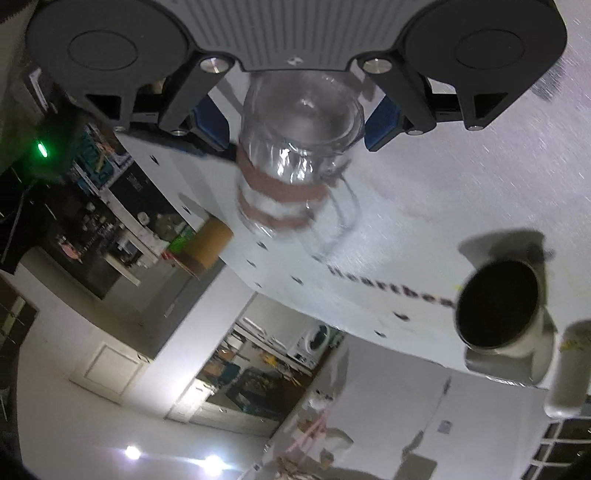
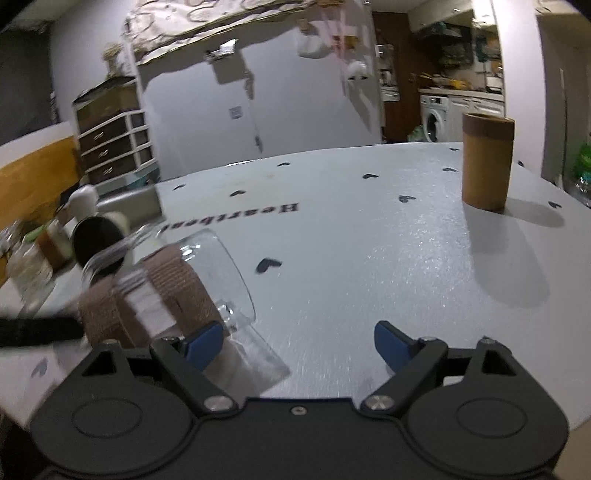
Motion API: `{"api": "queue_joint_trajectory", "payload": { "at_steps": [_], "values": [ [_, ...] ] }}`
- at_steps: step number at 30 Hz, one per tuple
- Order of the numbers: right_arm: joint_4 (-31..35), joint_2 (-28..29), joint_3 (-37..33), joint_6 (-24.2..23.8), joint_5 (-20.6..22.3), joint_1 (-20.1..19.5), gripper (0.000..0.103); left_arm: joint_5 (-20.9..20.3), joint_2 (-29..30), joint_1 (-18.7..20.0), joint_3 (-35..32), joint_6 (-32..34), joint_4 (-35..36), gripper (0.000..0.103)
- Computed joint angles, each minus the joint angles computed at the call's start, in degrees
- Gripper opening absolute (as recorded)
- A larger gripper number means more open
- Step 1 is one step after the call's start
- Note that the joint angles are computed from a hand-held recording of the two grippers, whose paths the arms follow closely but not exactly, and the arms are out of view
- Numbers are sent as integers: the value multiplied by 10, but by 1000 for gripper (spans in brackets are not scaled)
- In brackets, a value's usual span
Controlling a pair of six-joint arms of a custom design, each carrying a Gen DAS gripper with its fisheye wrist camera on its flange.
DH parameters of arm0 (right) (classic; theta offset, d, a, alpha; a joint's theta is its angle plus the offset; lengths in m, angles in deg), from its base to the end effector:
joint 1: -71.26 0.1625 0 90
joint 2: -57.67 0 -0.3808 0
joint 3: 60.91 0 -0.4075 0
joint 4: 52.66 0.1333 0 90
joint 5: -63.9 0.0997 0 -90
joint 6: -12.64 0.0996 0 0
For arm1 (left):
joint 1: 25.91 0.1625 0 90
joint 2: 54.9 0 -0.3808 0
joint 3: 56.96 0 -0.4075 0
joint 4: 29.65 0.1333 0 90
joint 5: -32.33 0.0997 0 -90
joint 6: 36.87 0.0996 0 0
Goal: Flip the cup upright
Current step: 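Lift the glass mug with the left gripper and rotate it upright, then grasp the glass mug's rim with the right gripper while the left gripper holds it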
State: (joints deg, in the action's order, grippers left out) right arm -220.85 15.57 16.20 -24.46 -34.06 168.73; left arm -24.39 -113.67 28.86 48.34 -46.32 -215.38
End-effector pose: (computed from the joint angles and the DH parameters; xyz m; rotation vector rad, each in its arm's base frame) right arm 0.2168 -0.7346 0.1803 0.9394 -2.4851 0.9687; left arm -0.1960 -0.6034 0.2134 0.2324 2.6053 -1.3918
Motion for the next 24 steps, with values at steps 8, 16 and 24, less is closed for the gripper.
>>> {"api": "queue_joint_trajectory", "payload": {
  "at_steps": [8, 16, 24],
  "values": [
    [27, 33, -53, 35, -13, 8, 89, 22, 18, -12, -7, -5, 11, 80],
    [59, 26, -69, 73, 11, 4, 89, 144, 49, -53, -20, 104, -96, 81],
    [132, 26, -91, 106, 44, 0, 90, 162, 66, -35, -55, 46, 0, 77]
  ]
}}
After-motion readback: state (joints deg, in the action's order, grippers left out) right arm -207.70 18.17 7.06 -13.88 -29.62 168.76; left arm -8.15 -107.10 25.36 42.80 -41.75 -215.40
